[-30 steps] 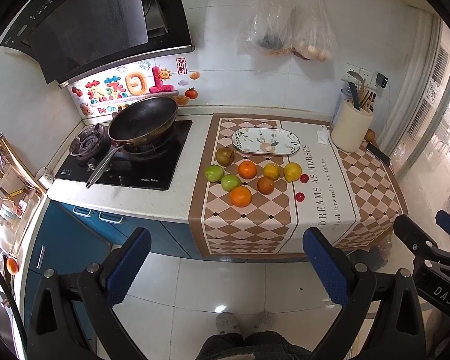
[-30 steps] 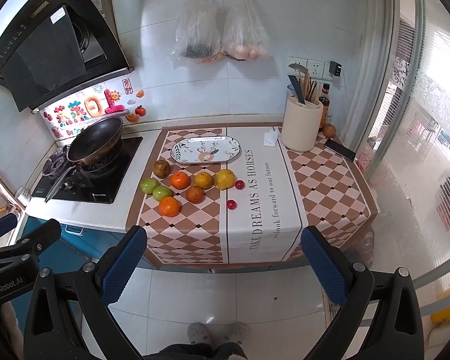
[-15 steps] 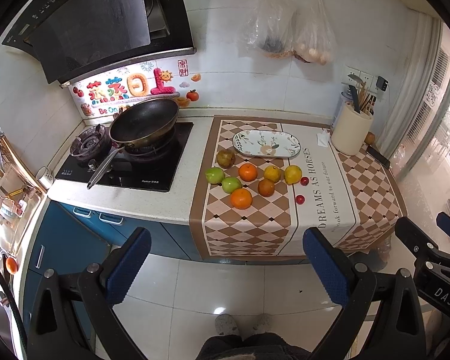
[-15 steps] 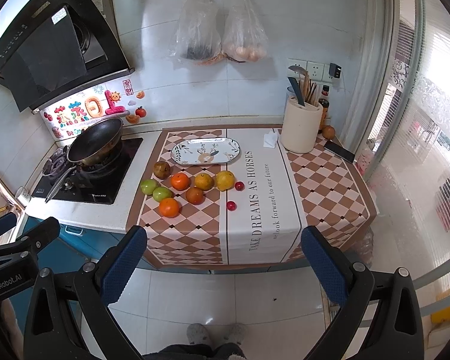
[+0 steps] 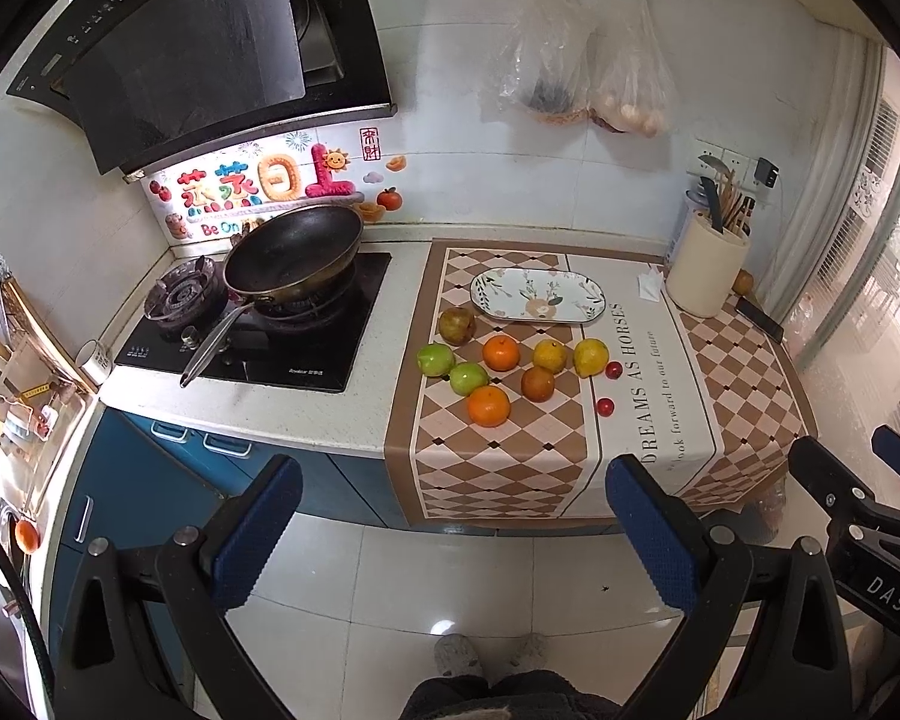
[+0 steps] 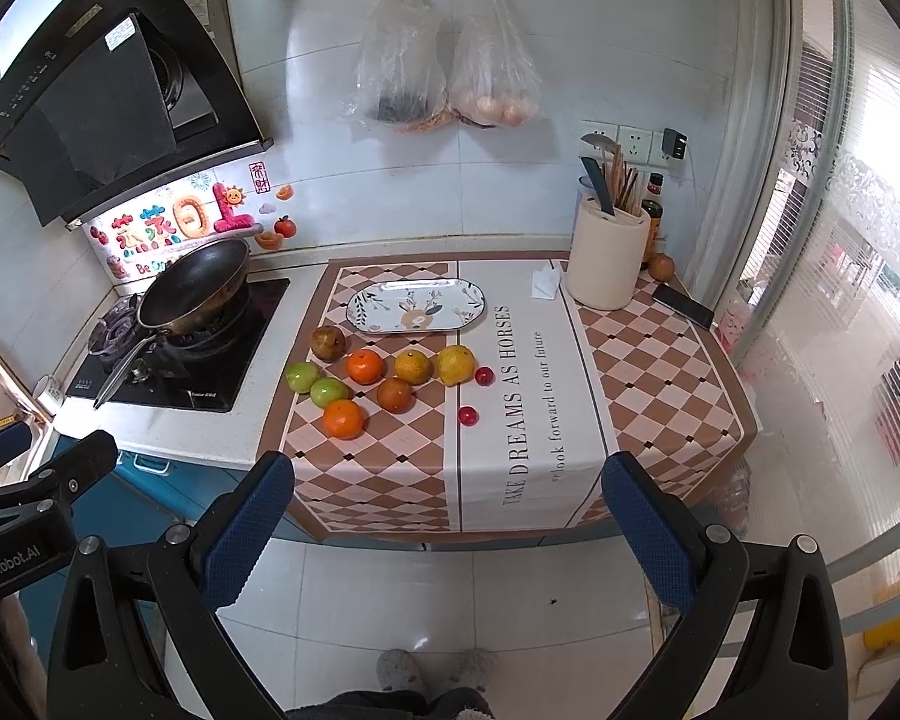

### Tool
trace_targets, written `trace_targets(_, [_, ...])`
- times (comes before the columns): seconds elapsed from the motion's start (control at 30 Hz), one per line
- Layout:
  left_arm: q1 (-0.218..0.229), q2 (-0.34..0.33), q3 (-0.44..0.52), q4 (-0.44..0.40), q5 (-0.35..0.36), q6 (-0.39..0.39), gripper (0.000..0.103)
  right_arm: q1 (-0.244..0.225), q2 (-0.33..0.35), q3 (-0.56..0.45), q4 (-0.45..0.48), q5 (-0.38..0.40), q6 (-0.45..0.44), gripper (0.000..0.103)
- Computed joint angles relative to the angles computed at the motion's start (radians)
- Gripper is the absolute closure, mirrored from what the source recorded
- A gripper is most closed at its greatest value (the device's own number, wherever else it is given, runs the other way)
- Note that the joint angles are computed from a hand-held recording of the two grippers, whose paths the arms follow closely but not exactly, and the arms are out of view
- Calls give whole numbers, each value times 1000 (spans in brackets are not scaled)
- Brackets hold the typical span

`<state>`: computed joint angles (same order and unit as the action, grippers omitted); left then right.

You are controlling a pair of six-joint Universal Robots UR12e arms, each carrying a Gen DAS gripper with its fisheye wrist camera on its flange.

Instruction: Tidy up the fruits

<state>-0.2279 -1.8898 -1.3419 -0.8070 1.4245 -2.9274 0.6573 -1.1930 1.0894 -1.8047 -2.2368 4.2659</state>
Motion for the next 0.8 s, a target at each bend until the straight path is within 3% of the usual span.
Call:
trace_targets(0.63, [2, -15, 28, -12, 8, -2, 0, -15, -5, 17, -29, 25, -6, 0])
trace_targets(0.8, [-11, -50, 61, 0, 64, -39, 0, -28, -20, 63, -83, 12, -11, 0])
